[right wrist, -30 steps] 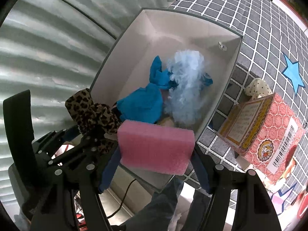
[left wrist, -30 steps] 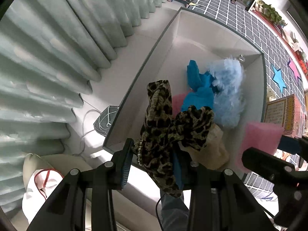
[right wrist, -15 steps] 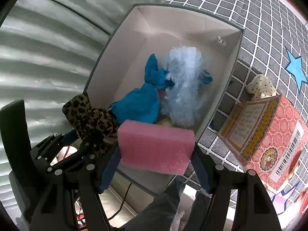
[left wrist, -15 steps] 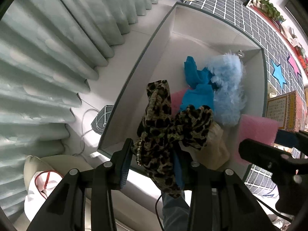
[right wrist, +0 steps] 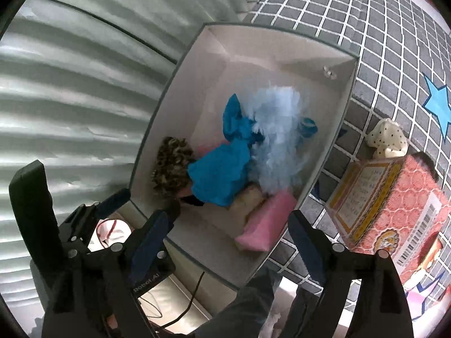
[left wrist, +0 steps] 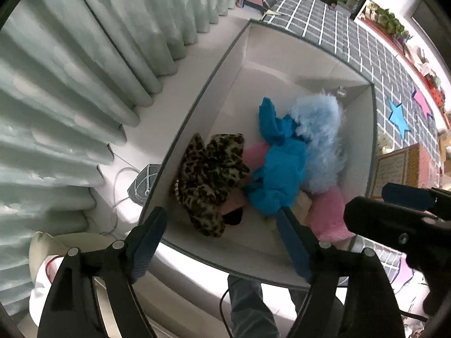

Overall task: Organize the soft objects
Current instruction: 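Move both tools back from the box to the pile on the bed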

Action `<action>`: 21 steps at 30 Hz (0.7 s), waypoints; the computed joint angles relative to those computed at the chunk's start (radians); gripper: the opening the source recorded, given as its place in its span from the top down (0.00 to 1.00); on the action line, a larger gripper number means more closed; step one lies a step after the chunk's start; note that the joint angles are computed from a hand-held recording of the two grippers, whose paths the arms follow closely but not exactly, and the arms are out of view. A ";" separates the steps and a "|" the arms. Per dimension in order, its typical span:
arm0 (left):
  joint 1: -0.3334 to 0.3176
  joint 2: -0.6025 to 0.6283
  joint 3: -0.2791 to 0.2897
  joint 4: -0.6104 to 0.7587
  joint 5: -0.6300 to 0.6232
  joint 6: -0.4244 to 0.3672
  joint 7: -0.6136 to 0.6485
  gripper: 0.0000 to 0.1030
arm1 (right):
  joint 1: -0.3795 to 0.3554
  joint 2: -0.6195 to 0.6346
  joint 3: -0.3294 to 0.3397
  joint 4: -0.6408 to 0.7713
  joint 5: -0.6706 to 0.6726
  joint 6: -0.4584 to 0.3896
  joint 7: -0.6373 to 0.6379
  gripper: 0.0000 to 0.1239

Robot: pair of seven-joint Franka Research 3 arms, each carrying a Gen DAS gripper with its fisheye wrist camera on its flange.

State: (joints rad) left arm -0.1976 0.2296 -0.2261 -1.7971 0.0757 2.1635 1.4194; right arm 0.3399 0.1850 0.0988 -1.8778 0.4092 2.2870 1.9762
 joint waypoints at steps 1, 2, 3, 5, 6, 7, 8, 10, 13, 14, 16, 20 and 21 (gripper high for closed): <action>0.003 0.001 -0.002 0.005 -0.013 -0.002 0.002 0.12 | 0.000 -0.004 -0.001 -0.001 -0.001 0.004 0.001 0.19; 0.005 0.005 -0.003 0.013 -0.023 -0.007 0.003 0.03 | -0.001 -0.014 -0.003 -0.008 -0.003 0.016 0.003 0.17; 0.004 0.007 -0.003 0.020 -0.026 -0.013 -0.001 0.00 | -0.001 -0.022 -0.005 -0.012 -0.005 0.026 0.006 0.17; 0.004 0.011 -0.003 0.032 -0.033 -0.017 -0.009 0.00 | -0.003 -0.039 -0.005 -0.019 -0.003 0.045 0.008 0.17; 0.004 0.013 -0.004 0.038 -0.040 -0.019 -0.010 0.00 | -0.006 -0.052 -0.006 -0.025 0.001 0.055 0.005 0.17; 0.006 0.018 -0.006 0.050 -0.052 -0.022 -0.009 0.00 | -0.009 -0.061 -0.009 -0.028 -0.001 0.059 0.004 0.17; 0.006 0.022 -0.008 0.059 -0.059 -0.024 -0.008 0.00 | -0.013 -0.076 -0.012 -0.035 -0.004 0.066 0.006 0.17; 0.003 0.034 -0.011 0.088 -0.065 -0.032 -0.007 0.00 | -0.023 -0.095 -0.020 -0.038 -0.011 0.076 0.011 0.17; -0.003 0.053 -0.020 0.139 -0.082 -0.046 0.007 0.00 | -0.044 -0.136 -0.035 -0.064 -0.027 0.085 0.034 0.17; -0.007 0.062 -0.024 0.159 -0.085 -0.051 0.013 0.00 | -0.052 -0.151 -0.040 -0.076 -0.034 0.087 0.046 0.17; -0.016 0.080 -0.032 0.199 -0.093 -0.060 0.028 0.00 | -0.075 -0.196 -0.054 -0.120 -0.055 0.100 0.083 0.17; -0.048 0.141 -0.048 0.311 -0.089 -0.100 0.053 0.00 | -0.127 -0.263 -0.074 -0.206 -0.118 0.098 0.174 0.17; -0.054 0.157 -0.052 0.336 -0.095 -0.113 0.059 0.00 | -0.144 -0.280 -0.080 -0.237 -0.133 0.094 0.204 0.17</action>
